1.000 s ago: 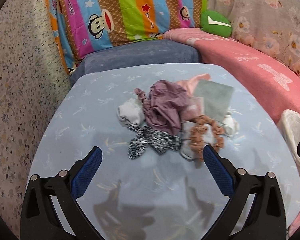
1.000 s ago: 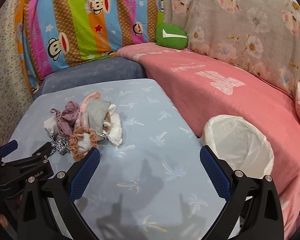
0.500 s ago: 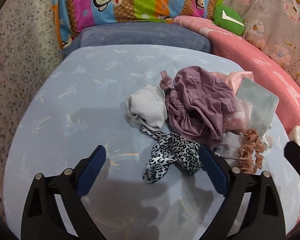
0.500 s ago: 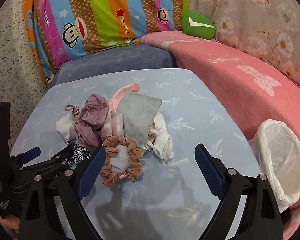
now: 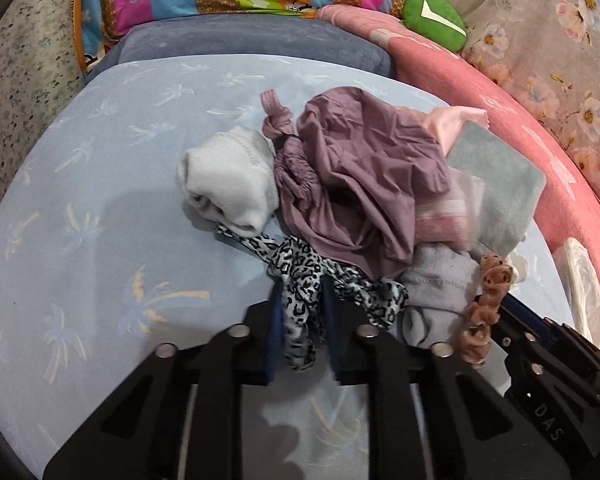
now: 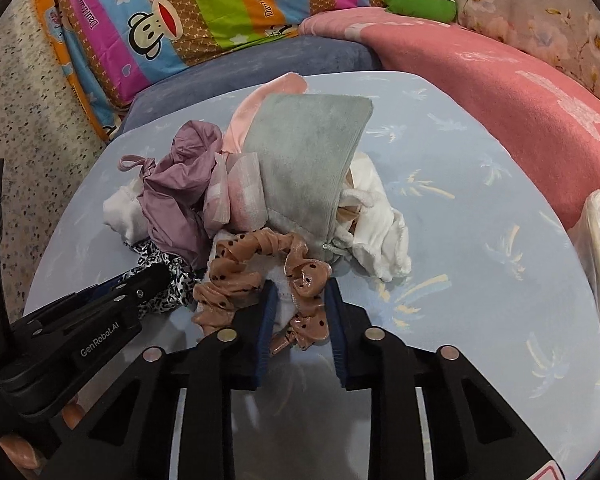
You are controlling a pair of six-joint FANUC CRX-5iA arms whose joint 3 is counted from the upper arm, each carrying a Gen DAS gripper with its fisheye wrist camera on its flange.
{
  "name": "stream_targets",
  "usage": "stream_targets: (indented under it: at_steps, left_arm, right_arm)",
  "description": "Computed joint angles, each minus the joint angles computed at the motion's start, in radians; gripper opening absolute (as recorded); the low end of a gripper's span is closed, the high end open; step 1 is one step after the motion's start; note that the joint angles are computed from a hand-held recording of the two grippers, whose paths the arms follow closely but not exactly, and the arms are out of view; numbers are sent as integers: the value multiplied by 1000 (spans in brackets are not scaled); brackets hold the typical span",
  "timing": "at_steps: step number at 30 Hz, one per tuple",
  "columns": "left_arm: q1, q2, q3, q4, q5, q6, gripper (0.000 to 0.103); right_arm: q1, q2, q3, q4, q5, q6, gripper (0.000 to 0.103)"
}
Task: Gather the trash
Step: 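Move both open tools down onto the pile of scrunchies and cloths, then grasp the leopard-print scrunchie with the left tool while the right grasps the brown scrunchie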
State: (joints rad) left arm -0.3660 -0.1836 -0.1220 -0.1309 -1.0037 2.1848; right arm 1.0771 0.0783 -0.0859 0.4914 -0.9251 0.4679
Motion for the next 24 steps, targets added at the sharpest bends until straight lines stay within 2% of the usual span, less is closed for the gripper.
stream_targets:
  at_steps: [2, 5, 17, 24]
  left_arm:
    - [-11, -3, 8, -12, -7, 9, 8]
    - [-28, -6, 26, -30, -14, 23, 7]
    - [-135, -4, 135, -135, -53, 63, 5]
    - [-185, -16, 164, -154, -38, 67, 5]
  right_arm:
    - [2, -10, -6, -5, 10, 6, 11]
    - [10, -32, -22, 10, 14, -7, 9]
    - [46, -184, -119, 147, 24, -144, 8]
    - [58, -272, -179, 235, -24, -236, 8]
